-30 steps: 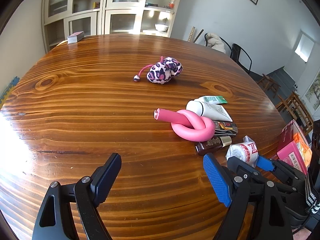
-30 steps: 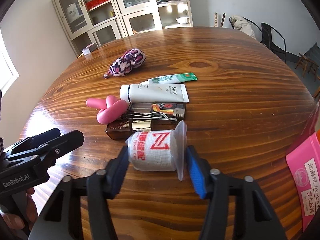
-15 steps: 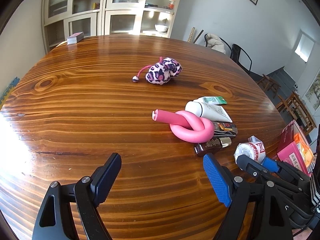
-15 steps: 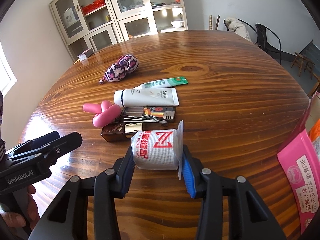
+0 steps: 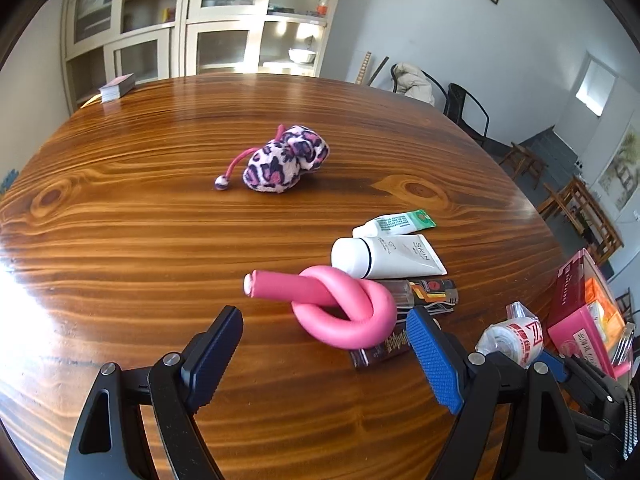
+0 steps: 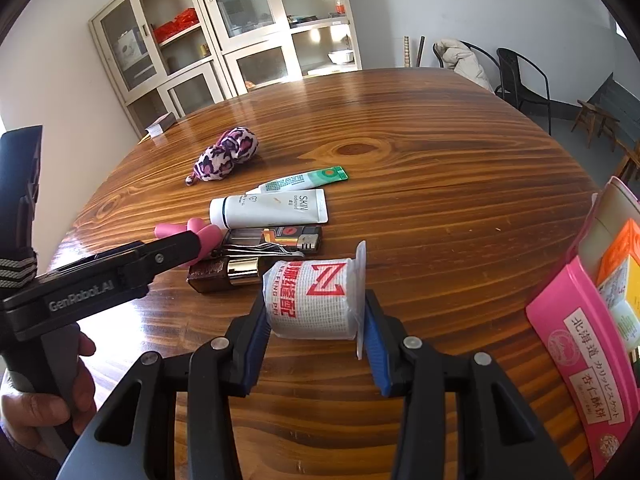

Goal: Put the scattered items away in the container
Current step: 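Grasp the pink foam knot with the left gripper while the right gripper holds the roll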

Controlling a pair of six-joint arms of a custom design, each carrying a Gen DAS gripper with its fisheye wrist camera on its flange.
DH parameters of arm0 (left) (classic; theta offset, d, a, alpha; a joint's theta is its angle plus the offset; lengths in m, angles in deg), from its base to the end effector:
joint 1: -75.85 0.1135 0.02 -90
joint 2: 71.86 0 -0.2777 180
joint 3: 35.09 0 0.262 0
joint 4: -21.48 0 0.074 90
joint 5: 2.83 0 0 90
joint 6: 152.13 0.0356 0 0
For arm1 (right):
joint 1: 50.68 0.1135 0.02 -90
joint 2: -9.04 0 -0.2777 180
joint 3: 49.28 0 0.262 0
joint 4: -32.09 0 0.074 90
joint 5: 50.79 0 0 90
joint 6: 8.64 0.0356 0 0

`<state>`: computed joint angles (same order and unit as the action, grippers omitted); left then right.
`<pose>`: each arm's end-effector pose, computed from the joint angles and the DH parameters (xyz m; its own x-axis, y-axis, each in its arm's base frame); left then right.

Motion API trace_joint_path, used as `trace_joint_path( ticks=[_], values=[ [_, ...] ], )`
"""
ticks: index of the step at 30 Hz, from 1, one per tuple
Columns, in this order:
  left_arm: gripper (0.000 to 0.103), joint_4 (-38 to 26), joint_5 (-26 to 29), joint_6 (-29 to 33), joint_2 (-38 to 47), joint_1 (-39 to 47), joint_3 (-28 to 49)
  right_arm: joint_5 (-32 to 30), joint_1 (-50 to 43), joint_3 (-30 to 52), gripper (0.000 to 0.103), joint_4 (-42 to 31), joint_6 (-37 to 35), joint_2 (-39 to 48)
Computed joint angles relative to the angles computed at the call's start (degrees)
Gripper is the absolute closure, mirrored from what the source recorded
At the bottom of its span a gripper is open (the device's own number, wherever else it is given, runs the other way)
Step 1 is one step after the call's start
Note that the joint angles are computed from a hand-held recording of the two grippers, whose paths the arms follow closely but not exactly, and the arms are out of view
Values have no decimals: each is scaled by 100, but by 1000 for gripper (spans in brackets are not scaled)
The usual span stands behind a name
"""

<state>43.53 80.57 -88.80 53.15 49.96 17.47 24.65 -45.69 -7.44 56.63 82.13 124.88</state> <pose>0.2969 -0.1396 0.0069 -0.7845 -0.1148 -0.6094 0.0176 0.9782 -0.2070 0.2819 0.0336 0.0292 -0.7603 -0.0533 -0.6474 -0.2368 0.9508 0.1998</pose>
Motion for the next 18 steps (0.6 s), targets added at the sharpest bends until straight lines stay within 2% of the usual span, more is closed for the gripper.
trace_joint_path(
  ticks=[9, 12, 13, 18],
  values=[
    [17, -142, 108, 148, 449, 138, 491, 19, 44, 65, 56, -62, -34, 95],
    [22, -68, 113, 210, 473, 152, 486, 20, 42, 68, 56, -54, -28, 104],
    [41, -46, 112, 234, 467, 147, 473, 18, 40, 65, 56, -48, -30, 103],
    [42, -37, 61, 231, 313, 147, 343, 2, 39, -5, 56, 70, -26, 52]
  ],
)
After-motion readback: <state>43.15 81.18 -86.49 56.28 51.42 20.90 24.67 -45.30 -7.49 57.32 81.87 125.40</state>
